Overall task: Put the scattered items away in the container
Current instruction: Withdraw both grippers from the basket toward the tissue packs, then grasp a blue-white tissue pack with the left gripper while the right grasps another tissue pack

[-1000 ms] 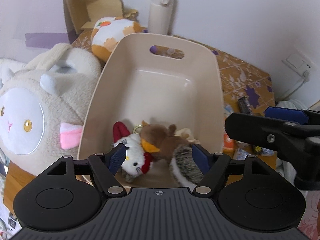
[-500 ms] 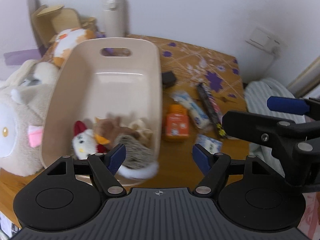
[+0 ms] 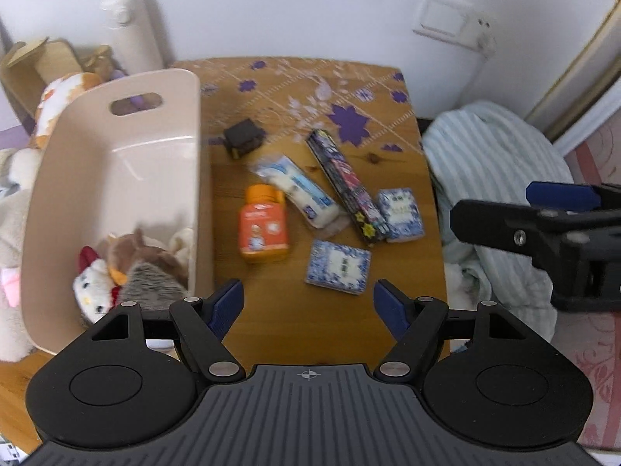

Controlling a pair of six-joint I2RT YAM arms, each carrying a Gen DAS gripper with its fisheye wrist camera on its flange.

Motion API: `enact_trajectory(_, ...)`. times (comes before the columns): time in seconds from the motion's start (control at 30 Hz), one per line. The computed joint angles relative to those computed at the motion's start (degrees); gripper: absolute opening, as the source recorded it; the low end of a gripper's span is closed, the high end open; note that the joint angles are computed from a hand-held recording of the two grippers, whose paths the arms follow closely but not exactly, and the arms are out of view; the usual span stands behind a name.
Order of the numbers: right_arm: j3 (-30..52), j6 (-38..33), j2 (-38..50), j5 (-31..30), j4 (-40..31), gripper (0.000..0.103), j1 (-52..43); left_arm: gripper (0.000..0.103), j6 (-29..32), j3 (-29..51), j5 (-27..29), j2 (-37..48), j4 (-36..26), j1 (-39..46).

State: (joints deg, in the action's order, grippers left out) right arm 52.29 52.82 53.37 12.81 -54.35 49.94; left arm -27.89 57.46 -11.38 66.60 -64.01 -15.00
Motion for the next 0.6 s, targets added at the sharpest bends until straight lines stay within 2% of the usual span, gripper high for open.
enact_trajectory(0.3, -7.93, -5.04, -3.72, -7.69, 2.64, 0.101, -9.80, 0.075, -3.83, -3.02, 2.06, 7.86, 5.50, -2.62)
enact_trajectory(0.6, -12.93, -11.77, 0.42, -12.71, 8.97, 0.101, -17.02, 0.075, -3.61, -5.86, 3.18, 14.46, 12.00, 0.62)
